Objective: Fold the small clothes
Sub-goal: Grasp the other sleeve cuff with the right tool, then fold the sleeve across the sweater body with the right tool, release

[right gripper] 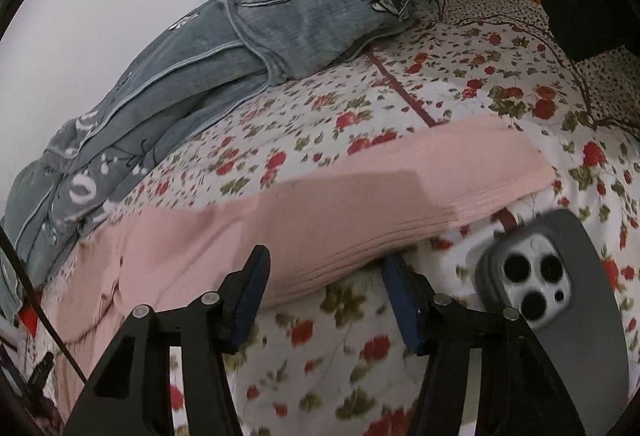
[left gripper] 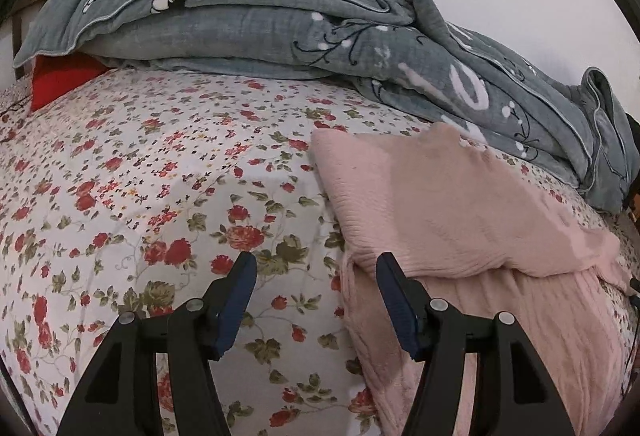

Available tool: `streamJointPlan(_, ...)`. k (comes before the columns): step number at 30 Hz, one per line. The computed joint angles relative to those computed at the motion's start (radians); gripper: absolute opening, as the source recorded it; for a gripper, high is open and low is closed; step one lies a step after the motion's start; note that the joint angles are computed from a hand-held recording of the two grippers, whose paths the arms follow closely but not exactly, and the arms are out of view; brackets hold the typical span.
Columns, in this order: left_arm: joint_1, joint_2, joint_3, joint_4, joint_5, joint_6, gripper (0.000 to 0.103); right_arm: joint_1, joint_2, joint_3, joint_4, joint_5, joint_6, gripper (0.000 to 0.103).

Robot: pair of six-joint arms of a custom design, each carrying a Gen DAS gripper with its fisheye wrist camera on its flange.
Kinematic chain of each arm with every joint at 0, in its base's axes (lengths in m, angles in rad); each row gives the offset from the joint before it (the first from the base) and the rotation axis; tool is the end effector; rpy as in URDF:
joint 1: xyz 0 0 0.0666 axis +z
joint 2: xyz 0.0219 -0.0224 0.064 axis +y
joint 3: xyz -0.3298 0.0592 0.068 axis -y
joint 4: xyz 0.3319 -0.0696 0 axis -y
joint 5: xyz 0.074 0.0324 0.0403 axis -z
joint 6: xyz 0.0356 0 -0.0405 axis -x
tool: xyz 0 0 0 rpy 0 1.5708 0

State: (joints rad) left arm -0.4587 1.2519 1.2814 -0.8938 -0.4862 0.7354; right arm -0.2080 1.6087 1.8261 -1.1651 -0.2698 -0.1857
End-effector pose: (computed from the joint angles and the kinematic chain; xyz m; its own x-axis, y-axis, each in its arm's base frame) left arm 0.3507 -0.1551 0.3945 -0.5859 -0.3722 -0.7198 -0.3689 0.9134 -0.1720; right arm 0.4808 -0.0922 0.4411 -0.7723 0.3449 -0.5336 0.1927 0.9274 0.3205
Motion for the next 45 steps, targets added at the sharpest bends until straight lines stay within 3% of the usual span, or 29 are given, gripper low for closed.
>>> streamJointPlan(2,0.002,0.0,-0.002,-0.001,0.003,0.003,0.06,0.002,0.021,0.027,-0.006,0.008,-0.009,0.055)
streamJointPlan(8,0.006,-0.003,-0.005,0.01,0.005,-0.018,0.06,-0.012,0.091,0.135,-0.047,0.025,-0.024,0.04)
streamJointPlan(11,0.006,-0.007,-0.005,0.017,0.011,-0.038,0.06,-0.029,0.103,0.167,-0.03,0.076,-0.05,0.04)
streamJointPlan(14,0.007,-0.008,0.004,0.011,0.009,-0.055,0.06,-0.037,0.114,0.198,-0.03,0.1,-0.042,0.006)
streamJointPlan(18,0.011,-0.029,0.002,-0.004,-0.01,-0.061,0.06,0.014,0.098,0.239,-0.034,0.184,0.028,0.006)
streamJointPlan(22,0.043,-0.077,-0.014,-0.008,0.042,-0.058,0.06,0.098,0.073,0.321,-0.014,0.225,0.058,0.006)
streamJointPlan(27,0.066,-0.13,-0.015,-0.042,0.033,-0.06,0.06,0.241,0.107,0.486,-0.047,0.267,0.085,0.006)
streamJointPlan(33,0.081,-0.214,-0.042,-0.094,-0.019,-0.087,0.06,0.455,0.225,0.719,-0.126,0.3,0.084,0.006)
streamJointPlan(36,0.102,-0.264,-0.074,-0.105,-0.009,-0.087,0.061,0.571,0.318,0.863,-0.176,0.312,0.096,0.006)
streamJointPlan(43,0.132,-0.305,-0.118,-0.138,0.011,-0.091,0.061,0.828,0.372,0.766,-0.122,0.294,0.105,0.006)
streamJointPlan(45,0.135,-0.308,-0.123,-0.141,0.018,-0.105,0.061,0.874,0.424,0.802,-0.177,0.291,0.118,0.007)
